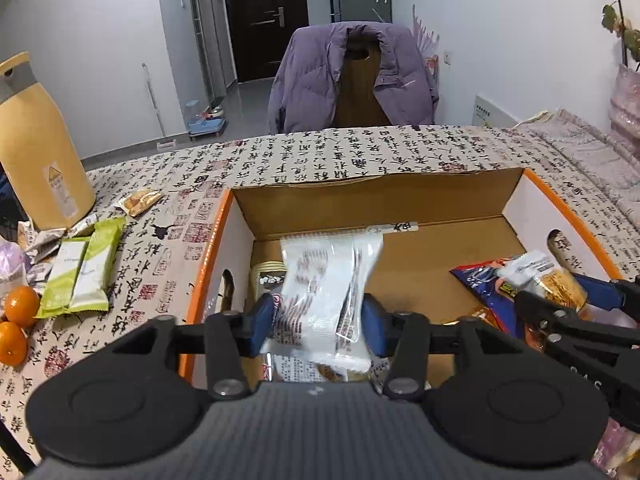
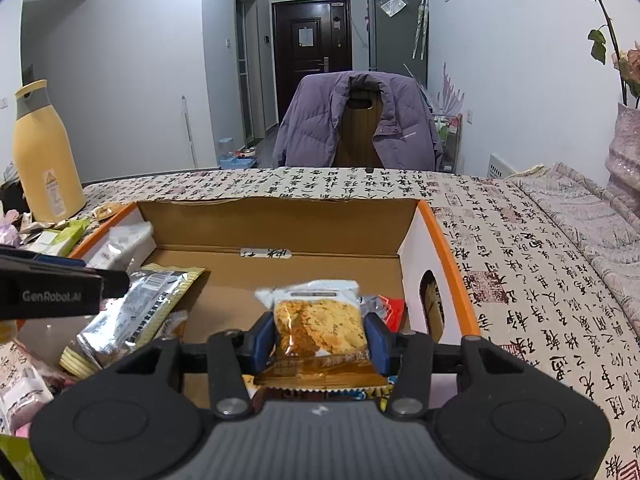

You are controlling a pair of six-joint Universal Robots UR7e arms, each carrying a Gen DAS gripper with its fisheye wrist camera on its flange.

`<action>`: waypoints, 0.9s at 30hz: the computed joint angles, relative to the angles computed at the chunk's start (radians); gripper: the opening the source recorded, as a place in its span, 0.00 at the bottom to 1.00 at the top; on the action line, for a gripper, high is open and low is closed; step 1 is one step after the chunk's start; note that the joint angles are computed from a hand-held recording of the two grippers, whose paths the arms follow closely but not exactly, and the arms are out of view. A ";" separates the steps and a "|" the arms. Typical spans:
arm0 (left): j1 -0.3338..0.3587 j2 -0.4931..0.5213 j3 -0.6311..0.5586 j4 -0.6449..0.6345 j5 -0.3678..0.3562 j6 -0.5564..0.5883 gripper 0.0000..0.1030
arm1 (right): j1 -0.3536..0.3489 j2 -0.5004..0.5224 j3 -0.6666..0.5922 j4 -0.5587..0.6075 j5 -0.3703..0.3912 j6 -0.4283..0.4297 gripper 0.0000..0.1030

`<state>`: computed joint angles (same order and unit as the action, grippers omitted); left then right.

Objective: Organize snacks
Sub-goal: 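Open both tools to drop the packets into the box, then move both tools back over the snack pile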

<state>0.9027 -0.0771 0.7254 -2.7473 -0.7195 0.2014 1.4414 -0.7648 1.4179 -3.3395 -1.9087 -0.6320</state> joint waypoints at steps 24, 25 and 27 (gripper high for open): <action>-0.043 -0.256 0.562 -0.654 -0.171 0.080 1.00 | -0.023 -0.177 0.307 -0.237 0.159 0.021 1.00; -0.045 -0.268 0.590 -0.674 -0.174 0.082 1.00 | -0.026 -0.188 0.329 -0.254 0.169 0.016 1.00; -0.048 -0.287 0.637 -0.717 -0.179 0.089 1.00 | -0.032 -0.208 0.372 -0.288 0.189 0.008 1.00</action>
